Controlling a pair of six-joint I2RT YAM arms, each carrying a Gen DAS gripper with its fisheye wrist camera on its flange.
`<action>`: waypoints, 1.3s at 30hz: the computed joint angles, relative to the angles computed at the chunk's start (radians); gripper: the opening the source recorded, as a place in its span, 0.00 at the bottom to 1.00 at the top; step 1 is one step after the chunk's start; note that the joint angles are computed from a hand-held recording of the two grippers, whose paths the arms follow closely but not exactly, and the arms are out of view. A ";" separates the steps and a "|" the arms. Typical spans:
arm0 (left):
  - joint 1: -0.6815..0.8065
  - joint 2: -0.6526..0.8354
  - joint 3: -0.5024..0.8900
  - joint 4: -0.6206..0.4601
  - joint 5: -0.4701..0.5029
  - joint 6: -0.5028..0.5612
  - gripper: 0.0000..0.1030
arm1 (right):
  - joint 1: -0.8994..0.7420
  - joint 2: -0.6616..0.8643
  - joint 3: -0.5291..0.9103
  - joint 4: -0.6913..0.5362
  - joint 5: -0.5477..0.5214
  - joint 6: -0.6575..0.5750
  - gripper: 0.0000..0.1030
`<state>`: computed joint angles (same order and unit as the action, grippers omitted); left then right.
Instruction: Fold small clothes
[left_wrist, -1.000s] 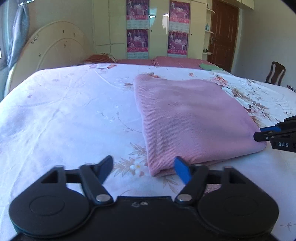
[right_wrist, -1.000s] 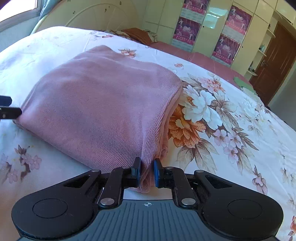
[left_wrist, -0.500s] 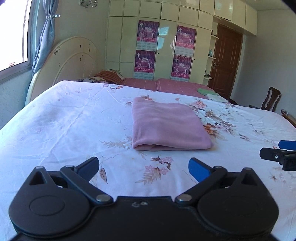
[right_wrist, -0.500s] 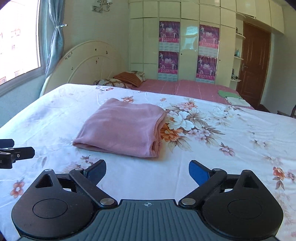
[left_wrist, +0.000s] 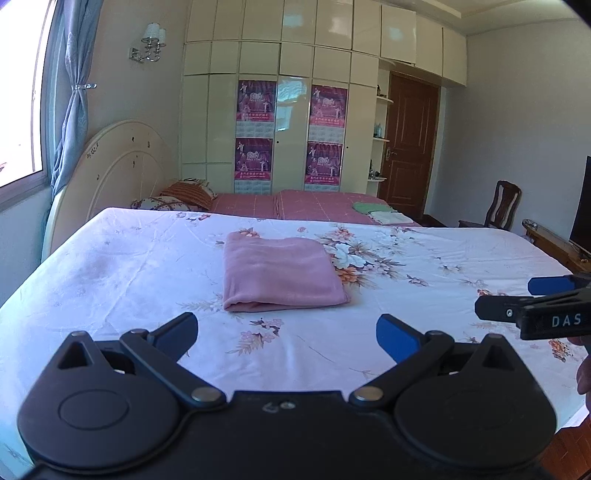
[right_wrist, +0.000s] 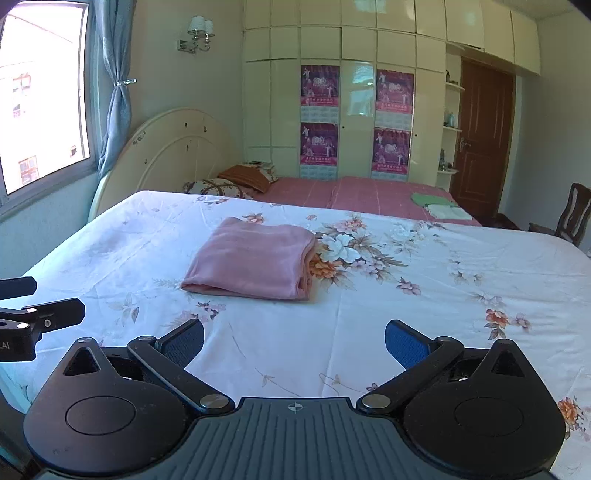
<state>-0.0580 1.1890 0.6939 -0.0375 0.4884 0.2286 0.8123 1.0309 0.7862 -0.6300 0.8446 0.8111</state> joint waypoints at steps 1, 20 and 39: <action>-0.001 -0.013 -0.004 -0.003 0.000 0.003 1.00 | 0.014 -0.001 0.005 -0.017 0.014 0.024 1.00; 0.020 -0.059 -0.020 -0.015 0.027 0.008 1.00 | 0.082 -0.047 0.014 -0.133 0.072 0.136 1.00; 0.009 -0.062 -0.012 -0.016 0.016 0.011 1.00 | 0.076 -0.076 0.022 -0.157 0.071 0.124 1.00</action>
